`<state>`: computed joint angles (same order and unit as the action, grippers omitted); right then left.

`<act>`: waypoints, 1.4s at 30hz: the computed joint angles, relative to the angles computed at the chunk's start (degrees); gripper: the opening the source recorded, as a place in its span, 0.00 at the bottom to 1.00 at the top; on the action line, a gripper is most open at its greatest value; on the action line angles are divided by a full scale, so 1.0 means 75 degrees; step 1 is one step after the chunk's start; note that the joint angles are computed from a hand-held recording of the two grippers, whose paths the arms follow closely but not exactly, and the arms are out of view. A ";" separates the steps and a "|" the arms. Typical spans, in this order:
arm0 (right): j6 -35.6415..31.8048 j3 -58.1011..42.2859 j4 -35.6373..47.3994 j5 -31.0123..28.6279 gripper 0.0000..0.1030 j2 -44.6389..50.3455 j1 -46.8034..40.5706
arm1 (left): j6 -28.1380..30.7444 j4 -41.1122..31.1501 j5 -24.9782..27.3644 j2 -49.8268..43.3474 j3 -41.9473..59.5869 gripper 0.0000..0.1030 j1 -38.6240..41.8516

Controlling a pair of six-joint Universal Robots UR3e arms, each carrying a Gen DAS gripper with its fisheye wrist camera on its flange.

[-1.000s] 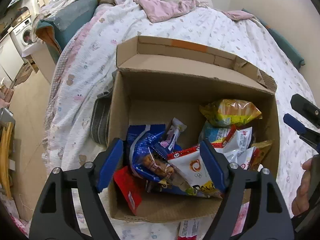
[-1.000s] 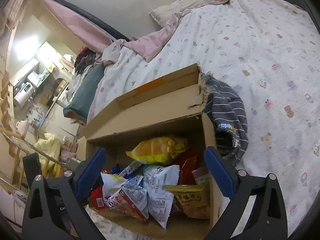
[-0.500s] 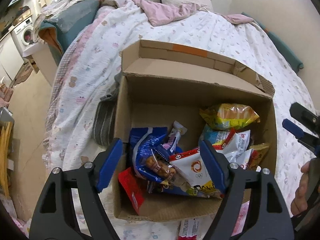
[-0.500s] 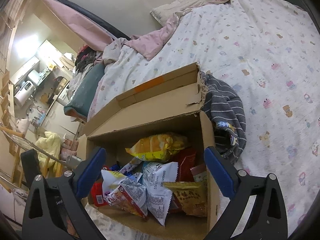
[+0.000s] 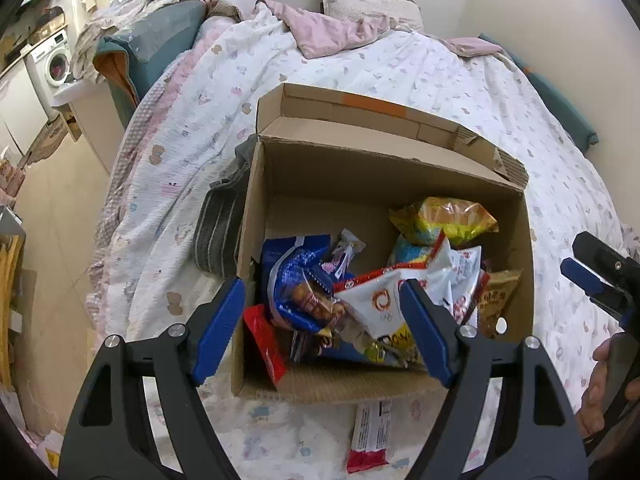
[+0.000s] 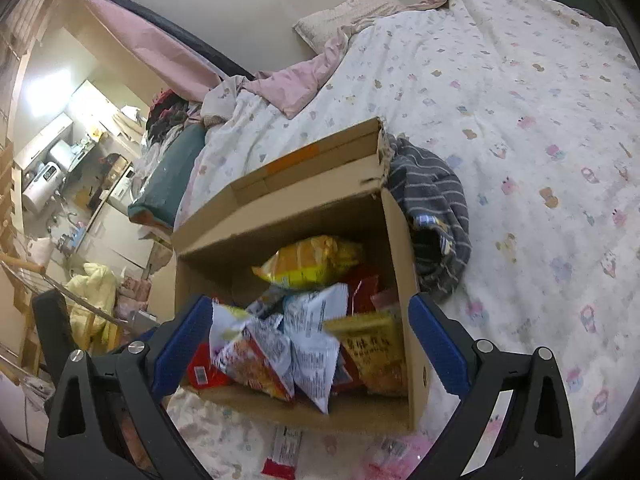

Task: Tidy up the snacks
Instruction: 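Withdraw both open tools from the box toward the last snacks, then grasp the pink pouch with the right tool while the left tool grasps the white-and-red bar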

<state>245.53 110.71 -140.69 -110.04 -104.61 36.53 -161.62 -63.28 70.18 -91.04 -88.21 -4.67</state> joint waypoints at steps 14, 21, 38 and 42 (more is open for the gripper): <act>0.2371 0.0143 0.0712 -0.0640 0.98 -0.0206 0.1626 | 0.0684 -0.1076 -0.0255 0.1471 -0.1045 0.75 0.0695; 0.3413 -0.0077 0.1580 -0.0490 0.98 0.0260 0.2320 | 0.1083 -0.1418 0.0163 0.2316 -0.2396 0.75 0.0670; 0.4002 0.1500 0.1373 0.0781 0.98 -0.0574 0.2107 | -0.0579 0.0730 0.2079 0.0455 -0.3327 0.60 -0.2381; 0.4034 0.2871 -0.0596 0.1639 0.97 -0.0887 0.1717 | -0.0498 0.1097 0.2626 0.0276 -0.3453 0.28 -0.2732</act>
<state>275.79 132.24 -145.16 -97.75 -111.26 49.40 -165.35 -55.06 89.87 -88.98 -114.11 -25.16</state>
